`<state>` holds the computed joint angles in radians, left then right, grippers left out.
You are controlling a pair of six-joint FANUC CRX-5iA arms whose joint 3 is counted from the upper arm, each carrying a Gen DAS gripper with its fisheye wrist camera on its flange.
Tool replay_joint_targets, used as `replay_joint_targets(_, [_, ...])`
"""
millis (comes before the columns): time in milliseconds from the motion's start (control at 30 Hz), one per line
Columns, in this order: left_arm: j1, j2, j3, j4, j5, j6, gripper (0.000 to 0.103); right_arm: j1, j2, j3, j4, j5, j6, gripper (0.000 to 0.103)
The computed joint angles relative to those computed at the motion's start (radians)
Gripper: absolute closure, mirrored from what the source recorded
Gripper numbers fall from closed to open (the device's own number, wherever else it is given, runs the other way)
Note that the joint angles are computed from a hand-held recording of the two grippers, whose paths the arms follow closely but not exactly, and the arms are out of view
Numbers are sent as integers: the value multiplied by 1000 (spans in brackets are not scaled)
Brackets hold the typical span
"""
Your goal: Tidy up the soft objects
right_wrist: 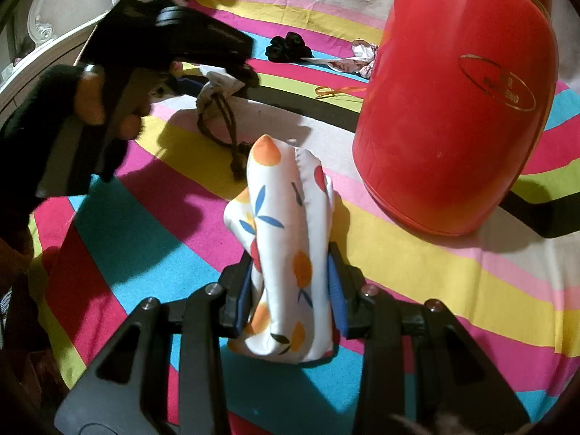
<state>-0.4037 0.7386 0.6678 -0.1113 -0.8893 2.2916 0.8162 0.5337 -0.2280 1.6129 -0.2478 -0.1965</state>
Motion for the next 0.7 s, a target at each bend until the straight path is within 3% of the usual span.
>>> replay_joint_targets(33, [-10, -3, 1, -22, -1, 1, 42, 0, 0, 0, 2, 1, -2, 63])
replay_joint_targets(100, [-36, -13, 1, -85, -17, 11, 70, -2, 0, 0, 6, 5, -9, 63])
replay_joint_targets(200, [-71, -63, -55, -161, -6, 33, 77, -18, -3, -3, 44, 31, -48, 63])
replay_joint_targets(400, [-167, -136, -117, -337, -103, 50, 78, -32, -4, -3, 71, 48, -73, 65])
replay_joint_targets(700, [-204, -197, -194, -349, -123, 19, 78, -31, 1, 2, 63, 42, -71, 65])
